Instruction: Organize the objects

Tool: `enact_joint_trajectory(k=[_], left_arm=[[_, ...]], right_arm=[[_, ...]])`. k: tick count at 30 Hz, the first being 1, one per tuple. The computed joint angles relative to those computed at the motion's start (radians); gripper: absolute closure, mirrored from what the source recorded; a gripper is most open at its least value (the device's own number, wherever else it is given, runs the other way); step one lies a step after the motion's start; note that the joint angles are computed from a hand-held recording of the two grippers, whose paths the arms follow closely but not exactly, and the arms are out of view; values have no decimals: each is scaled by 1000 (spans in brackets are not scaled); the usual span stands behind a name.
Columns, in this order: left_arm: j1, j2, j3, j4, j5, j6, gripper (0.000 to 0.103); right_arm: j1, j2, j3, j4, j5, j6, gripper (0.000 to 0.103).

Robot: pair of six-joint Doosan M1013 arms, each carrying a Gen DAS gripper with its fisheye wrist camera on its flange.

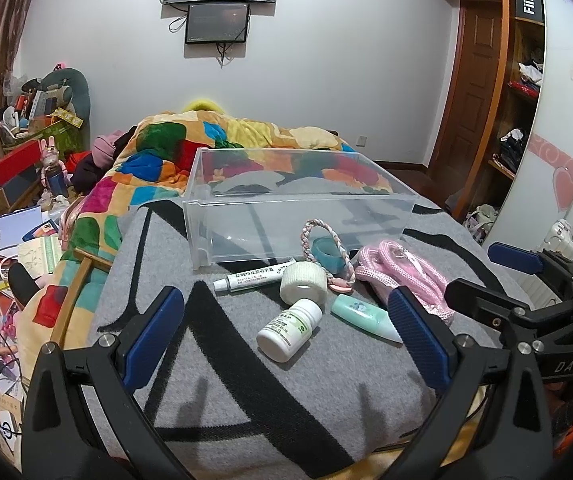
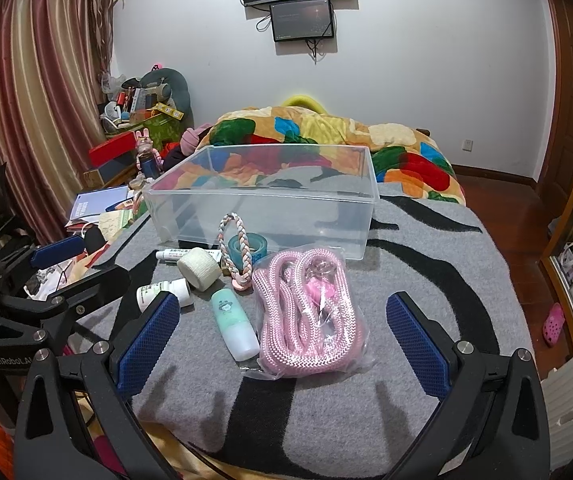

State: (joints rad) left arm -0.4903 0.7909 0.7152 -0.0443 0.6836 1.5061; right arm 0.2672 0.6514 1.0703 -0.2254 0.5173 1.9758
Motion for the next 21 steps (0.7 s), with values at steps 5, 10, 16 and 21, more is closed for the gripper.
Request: enact_joint_trajectory(k=[5, 10, 16, 21], left_arm=[[0, -1, 3, 0, -2, 0, 0], [0, -1, 3, -1, -3, 1, 0], [0, -1, 3, -1, -3, 1, 0], [0, 0, 2, -2, -3, 2, 0]], right_arm=[[0, 0, 0, 2, 1, 1, 0], [0, 0, 0, 3, -1, 0, 0], [0, -1, 2, 6, -3, -3, 0], [0, -1, 2, 9, -2, -5, 0]])
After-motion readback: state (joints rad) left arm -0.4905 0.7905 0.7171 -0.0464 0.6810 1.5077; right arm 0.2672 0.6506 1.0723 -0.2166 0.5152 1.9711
